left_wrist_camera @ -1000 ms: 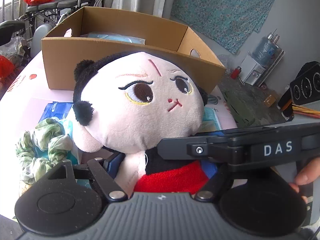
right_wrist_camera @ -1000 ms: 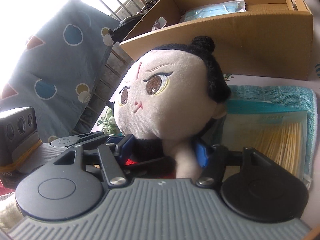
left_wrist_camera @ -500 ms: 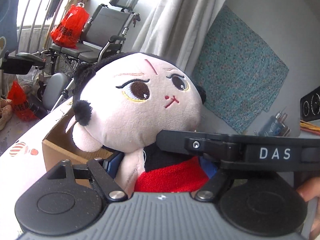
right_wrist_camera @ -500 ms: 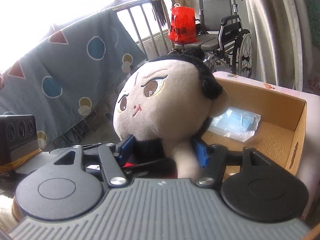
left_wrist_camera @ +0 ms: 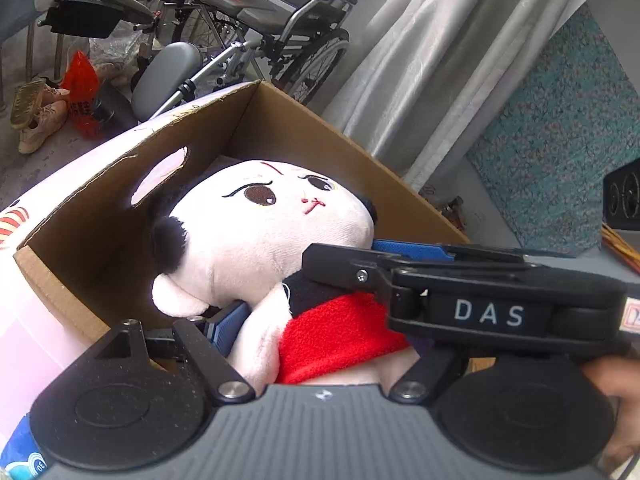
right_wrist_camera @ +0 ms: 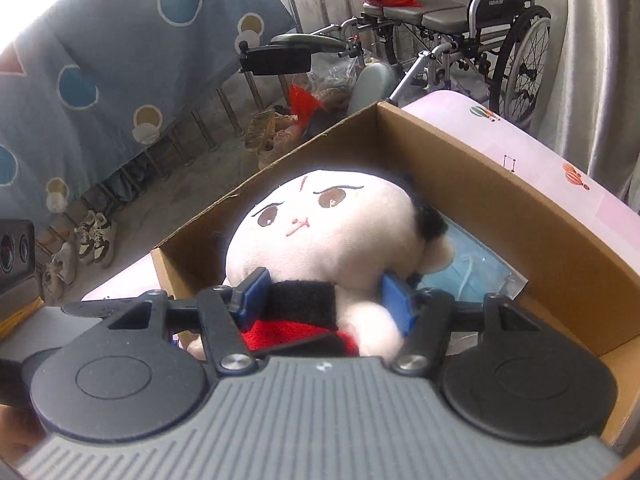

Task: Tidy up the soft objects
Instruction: 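Lift the plush doll and lower it into the box, then open the right tool to release the doll and withdraw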

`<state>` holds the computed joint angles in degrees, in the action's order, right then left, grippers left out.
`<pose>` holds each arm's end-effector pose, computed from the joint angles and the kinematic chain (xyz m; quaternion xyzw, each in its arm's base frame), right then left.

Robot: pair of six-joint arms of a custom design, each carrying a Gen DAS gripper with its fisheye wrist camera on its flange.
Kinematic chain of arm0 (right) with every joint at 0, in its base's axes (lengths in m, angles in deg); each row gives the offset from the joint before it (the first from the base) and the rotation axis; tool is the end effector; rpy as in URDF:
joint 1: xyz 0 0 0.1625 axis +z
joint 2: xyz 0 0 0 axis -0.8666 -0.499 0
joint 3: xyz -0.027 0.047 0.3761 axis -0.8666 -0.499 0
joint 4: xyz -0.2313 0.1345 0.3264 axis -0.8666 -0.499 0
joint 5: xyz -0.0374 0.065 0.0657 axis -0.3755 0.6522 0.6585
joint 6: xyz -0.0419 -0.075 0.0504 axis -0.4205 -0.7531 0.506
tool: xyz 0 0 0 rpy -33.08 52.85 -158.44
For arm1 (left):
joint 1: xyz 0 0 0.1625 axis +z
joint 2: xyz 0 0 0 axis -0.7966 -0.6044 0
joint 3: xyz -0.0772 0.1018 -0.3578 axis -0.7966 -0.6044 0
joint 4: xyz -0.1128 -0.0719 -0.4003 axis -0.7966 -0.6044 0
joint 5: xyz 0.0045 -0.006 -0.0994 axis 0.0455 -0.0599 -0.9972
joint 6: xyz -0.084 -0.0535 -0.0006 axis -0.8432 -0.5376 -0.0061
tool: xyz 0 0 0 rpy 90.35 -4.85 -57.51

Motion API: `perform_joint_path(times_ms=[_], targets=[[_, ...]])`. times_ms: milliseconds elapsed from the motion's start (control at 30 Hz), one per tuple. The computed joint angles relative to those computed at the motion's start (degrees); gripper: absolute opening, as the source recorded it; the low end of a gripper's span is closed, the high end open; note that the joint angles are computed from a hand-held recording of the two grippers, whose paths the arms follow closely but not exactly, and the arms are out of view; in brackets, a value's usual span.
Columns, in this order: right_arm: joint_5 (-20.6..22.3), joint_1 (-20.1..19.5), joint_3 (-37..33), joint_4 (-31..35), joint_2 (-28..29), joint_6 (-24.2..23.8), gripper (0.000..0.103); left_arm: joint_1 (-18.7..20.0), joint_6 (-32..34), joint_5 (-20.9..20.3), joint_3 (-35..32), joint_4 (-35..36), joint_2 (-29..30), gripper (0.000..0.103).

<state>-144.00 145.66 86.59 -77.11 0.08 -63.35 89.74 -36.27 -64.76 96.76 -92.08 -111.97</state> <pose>0.0719 -0.5372 0.2952 0.2341 -0.9285 0.2203 0.1861 -0.3025 -0.4564 -0.0303 0.1160 0.9533 -0.2574 0.1069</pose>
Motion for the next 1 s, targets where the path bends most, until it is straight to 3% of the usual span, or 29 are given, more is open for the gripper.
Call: perform_joint_path(times_ms=[33, 67, 100, 200, 300, 367, 533, 633, 700, 767, 833, 900, 933, 1000], targets=[[0.78, -0.97, 0.87, -0.36, -0.01, -0.67, 0.056, 0.33, 1.45, -0.92, 0.09, 1.96, -1.13, 0.081], [1.25, -1.6, 1.48, -1.42, 0.13, -1.79, 0.045, 0.39, 3.82, -1.74, 0.67, 4.4, -2.79, 0.082], [1.22, -2.09, 2.13, -2.49, 0.32, -3.18, 0.041, 0.35, 5.33, -1.99, 1.05, 6.01, -4.05, 0.083], [3.31, -4.12, 2.14, -1.64, 0.43, -4.86, 0.042, -0.33, 11.24, 0.16, 1.84, 10.15, -7.27, 0.085], [7.08, -6.57, 2.14, 0.85, -0.96, -2.27, 0.043, 0.38, 16.86, 3.44, -1.84, 13.81, -6.52, 0.088], [7.16, -7.48, 2.8, 0.43, -1.67, -1.58, 0.053, 2.21, 20.34, 2.4, -6.04, 16.77, -5.01, 0.094], [4.47, -7.83, 5.6, -2.61, -4.82, 5.54, 0.064, 6.57, 27.97, -2.29, -18.72, 25.75, 1.6, 0.094], [3.95, -8.85, 6.84, 0.17, -9.02, 15.28, 0.069, 8.65, 29.47, -6.6, -24.49, 30.29, 4.38, 0.101], [10.31, -12.42, 6.8, 10.22, -13.12, 22.31, 0.07, 10.21, 33.29, -10.48, -28.52, 35.27, 6.3, 0.103], [17.6, -16.45, 7.77, 17.85, -16.45, 25.74, 0.077, 10.65, 35.78, -9.58, -29.09, 32.35, 7.88, 0.103], [18.93, -17.87, 8.73, 20.24, -17.55, 27.51, 0.079, 11.17, 39.36, -9.51, -30.41, 32.1, 9.46, 0.103], [20.73, -19.44, 9.76, 19.66, -17.15, 31.78, 0.081, 11.62, 40.47, -7.3, -34.51, 37.19, 12.47, 0.103], [21.5, -20.19, 10.29, 18.5, -16.68, 33.54, 0.083, 12.3, 39.96, -8.62, -35.59, 38.35, 13.17, 0.103], [20.71, -21.02, 11.08, 15.82, -15.43, 37.28, 0.083, 14.79, 33.45, -15.18, -39.65, 44.92, 14.68, 0.103]])
